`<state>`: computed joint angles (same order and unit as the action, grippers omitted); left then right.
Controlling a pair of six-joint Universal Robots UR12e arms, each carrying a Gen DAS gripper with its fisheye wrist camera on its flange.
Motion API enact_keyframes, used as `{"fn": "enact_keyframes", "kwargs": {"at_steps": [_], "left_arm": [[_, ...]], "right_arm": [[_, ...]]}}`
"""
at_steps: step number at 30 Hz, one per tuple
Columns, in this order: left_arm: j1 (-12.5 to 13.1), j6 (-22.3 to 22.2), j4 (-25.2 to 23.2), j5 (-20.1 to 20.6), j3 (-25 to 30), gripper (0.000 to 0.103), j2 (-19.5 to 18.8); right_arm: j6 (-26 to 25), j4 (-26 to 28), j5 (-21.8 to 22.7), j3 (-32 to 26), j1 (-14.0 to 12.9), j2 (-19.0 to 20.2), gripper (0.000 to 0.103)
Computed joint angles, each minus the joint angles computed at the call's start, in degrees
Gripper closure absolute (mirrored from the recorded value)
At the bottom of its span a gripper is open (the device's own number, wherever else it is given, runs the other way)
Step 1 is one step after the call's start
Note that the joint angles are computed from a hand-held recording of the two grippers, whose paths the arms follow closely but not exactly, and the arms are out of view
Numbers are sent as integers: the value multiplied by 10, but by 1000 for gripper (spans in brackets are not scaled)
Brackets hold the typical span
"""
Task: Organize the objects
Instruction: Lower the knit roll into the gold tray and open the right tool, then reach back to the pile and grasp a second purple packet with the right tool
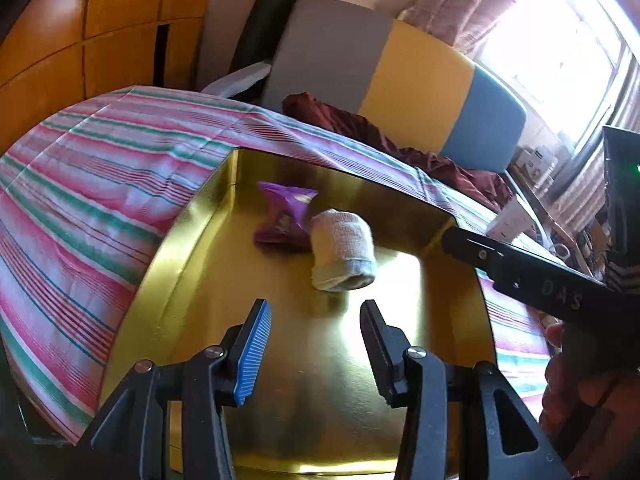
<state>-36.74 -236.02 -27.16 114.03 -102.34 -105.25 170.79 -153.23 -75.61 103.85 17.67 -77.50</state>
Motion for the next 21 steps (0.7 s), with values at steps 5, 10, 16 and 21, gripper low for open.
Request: {"fn": "enact_keyframes", "kwargs": {"at_steps": [5,10,16,21], "left_arm": [[-8,29,26,-15,10,56,-12],[-20,63,48,-23,22,56,-23],[-36,101,43,-39,50,56,-43],[-45,128,57,-57,66,56,-55]], "right_arm": [[9,-17,-1,27,-20,-23,19],[5,-34,-23,56,-43,-45,19],[26,-22,-52,88,-79,-59,19],[41,-12,-70,119,-114,-76,19]]}}
